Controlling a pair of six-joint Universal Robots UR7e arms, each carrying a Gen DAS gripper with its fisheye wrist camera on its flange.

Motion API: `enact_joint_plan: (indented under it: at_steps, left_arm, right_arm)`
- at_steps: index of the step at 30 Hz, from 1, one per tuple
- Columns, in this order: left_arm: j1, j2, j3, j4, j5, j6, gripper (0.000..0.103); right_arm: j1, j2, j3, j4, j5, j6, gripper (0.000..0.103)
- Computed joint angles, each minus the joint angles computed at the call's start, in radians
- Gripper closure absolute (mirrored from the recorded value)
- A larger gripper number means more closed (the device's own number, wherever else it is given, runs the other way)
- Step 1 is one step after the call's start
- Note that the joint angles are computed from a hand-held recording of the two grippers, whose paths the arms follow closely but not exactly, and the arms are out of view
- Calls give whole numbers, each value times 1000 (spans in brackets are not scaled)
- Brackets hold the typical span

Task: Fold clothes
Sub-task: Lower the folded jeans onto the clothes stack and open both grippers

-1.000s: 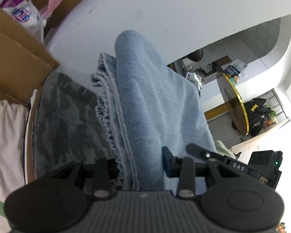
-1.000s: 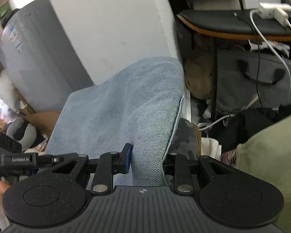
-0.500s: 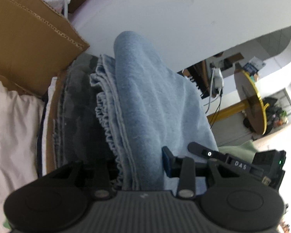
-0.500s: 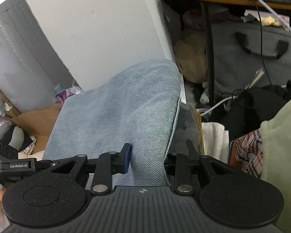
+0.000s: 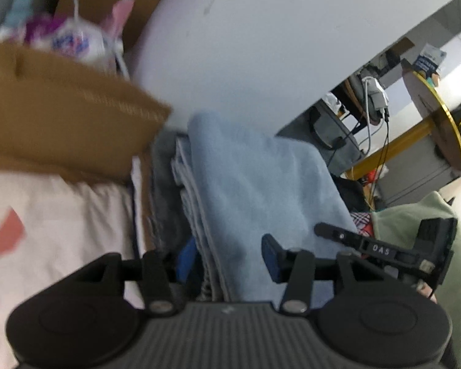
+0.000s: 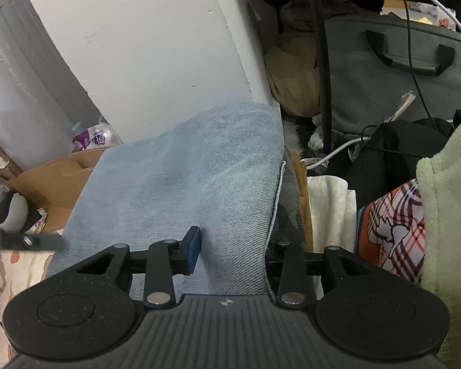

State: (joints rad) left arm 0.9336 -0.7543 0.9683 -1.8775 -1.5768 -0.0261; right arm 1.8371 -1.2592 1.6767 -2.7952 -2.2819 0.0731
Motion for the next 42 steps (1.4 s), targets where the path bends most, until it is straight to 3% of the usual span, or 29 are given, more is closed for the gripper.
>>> enact_joint_plan:
  at_steps: [9, 13, 21, 25, 29, 35, 42]
  left_arm:
    - [-43, 60, -138, 77, 1, 89, 54]
    - [-67, 104, -170, 133, 51, 124, 54]
    - [-92, 111, -74, 98, 181, 218, 52]
    - [-102, 96, -18, 69, 226, 255, 51]
    - [-104, 88, 8, 50, 237, 251, 50]
    - [-95, 70, 47, 12, 222, 257, 50]
    - [-89, 46, 97, -52, 209, 271, 50]
  right_arm:
    - [-4, 13, -24, 16, 7, -31, 64]
    - [-8, 22, -41, 31, 6, -42, 64]
    - [-12, 26, -49, 57, 7, -38, 59]
    - [9, 33, -58, 115, -64, -73, 46]
    - [37, 32, -62, 140, -141, -81, 44]
    - [82, 35, -62, 86, -240, -92, 44]
    - [88, 85, -92, 9, -207, -237, 44]
